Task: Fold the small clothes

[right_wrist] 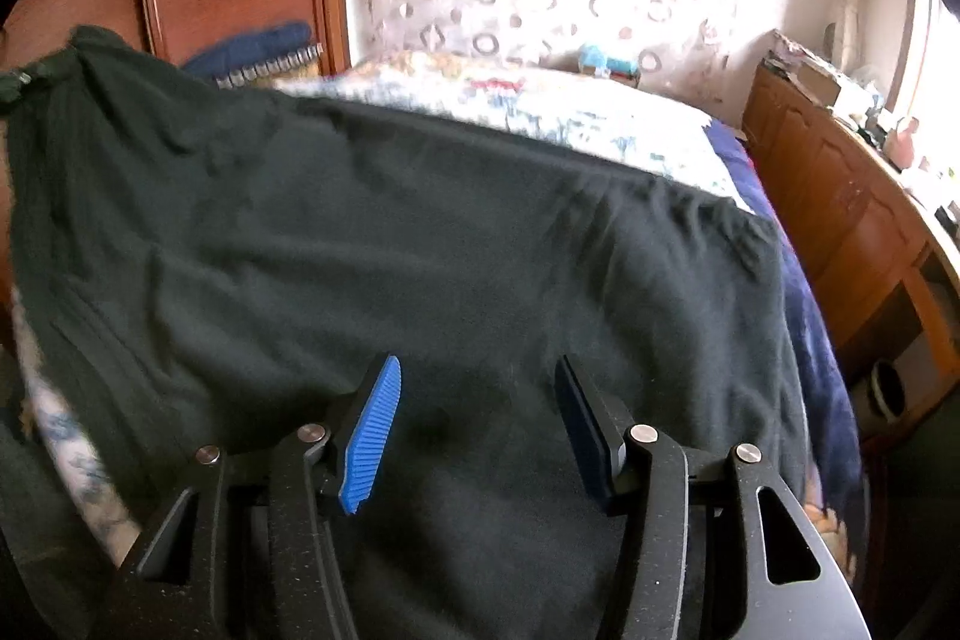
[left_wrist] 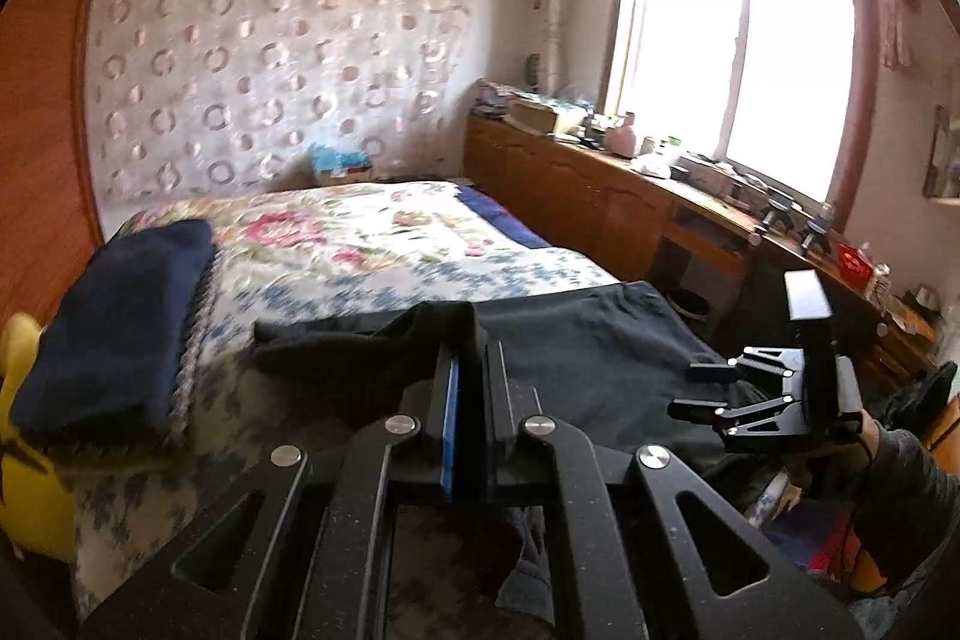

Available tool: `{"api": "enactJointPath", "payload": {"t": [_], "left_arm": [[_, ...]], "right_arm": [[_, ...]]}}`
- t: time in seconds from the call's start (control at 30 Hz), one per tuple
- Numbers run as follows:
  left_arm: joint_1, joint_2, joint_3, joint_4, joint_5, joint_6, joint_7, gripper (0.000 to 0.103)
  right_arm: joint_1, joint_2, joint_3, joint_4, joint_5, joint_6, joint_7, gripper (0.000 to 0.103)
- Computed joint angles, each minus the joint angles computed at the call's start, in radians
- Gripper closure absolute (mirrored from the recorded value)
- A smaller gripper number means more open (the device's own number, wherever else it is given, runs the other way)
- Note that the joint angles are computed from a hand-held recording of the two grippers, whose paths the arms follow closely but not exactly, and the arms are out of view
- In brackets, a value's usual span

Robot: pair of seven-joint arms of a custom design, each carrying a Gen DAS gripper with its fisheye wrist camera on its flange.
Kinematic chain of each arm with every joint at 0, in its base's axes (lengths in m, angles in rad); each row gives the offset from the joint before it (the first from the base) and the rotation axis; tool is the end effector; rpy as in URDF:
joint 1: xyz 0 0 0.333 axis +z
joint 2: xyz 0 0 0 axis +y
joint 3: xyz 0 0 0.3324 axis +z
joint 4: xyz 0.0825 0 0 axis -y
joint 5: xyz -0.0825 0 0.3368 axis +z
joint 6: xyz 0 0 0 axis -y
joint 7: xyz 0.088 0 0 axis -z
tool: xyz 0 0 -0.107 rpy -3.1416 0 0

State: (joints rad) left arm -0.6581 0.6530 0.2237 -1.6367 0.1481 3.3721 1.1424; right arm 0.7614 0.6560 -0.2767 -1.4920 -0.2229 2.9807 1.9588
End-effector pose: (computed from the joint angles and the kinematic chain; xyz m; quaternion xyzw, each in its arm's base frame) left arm 0.6163 -0.3521 0.4194 -0.5080 0.6872 -0.4589 0.2431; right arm 0.6103 0.4037 0.4327 -0.7629 0.4881 -0.2567 0.3374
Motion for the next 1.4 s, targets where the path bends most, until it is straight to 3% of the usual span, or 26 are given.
{"api": "enactJointPath", "payload": {"t": [0.17,0.27,0.43,0.53,0.6,0.67,0.8,0.87,0.97,1.07,1.17,1.3,1.4], "left_arm": [[0.104,0.041,-0.156,0.145,0.089,-0.074,0.032,0.096],[0.16,0.068,-0.258,0.232,0.156,-0.133,0.064,0.096],[0.202,0.116,-0.374,0.344,0.212,-0.225,0.118,0.096],[0.194,0.157,-0.389,0.42,0.211,-0.298,0.131,0.096],[0.195,0.17,-0.399,0.434,0.213,-0.322,0.146,0.09],[0.195,0.186,-0.408,0.454,0.21,-0.339,0.16,0.065],[0.191,0.188,-0.404,0.44,0.202,-0.334,0.15,0.053],[0.185,0.168,-0.377,0.395,0.204,-0.31,0.121,0.039],[0.15,0.139,-0.293,0.329,0.227,-0.269,0.05,0.027],[0.127,0.108,-0.229,0.245,0.248,-0.207,-0.024,0.026],[0.073,0.085,-0.129,0.174,0.257,-0.162,-0.109,0.026],[0.047,0.072,-0.074,0.111,0.262,-0.148,-0.169,0.026],[0.044,0.069,-0.056,0.079,0.263,-0.136,-0.199,0.026]], "right_arm": [[0.078,-0.076,-0.092,-0.118,-0.015,0.109,0.043,0.048],[0.167,-0.104,-0.201,-0.18,-0.024,0.145,0.075,0.048],[0.255,-0.13,-0.303,-0.262,0.004,0.178,0.079,0.048],[0.298,-0.137,-0.353,-0.3,0.037,0.183,0.078,0.048],[0.287,-0.156,-0.335,-0.324,0.071,0.19,0.041,0.048],[0.314,-0.158,-0.362,-0.331,0.082,0.189,0.05,0.048],[0.308,-0.164,-0.358,-0.324,0.103,0.177,0.028,0.048],[0.323,-0.172,-0.369,-0.332,0.103,0.179,0.028,0.048],[0.255,-0.173,-0.287,-0.315,0.115,0.187,-0.015,0.048],[0.187,-0.164,-0.193,-0.28,0.131,0.175,-0.066,0.048],[0.121,-0.156,-0.098,-0.246,0.14,0.154,-0.116,0.048],[-0.01,-0.125,0.078,-0.173,0.162,0.11,-0.217,0.048],[-0.059,-0.102,0.149,-0.13,0.172,0.071,-0.279,0.047]]}}
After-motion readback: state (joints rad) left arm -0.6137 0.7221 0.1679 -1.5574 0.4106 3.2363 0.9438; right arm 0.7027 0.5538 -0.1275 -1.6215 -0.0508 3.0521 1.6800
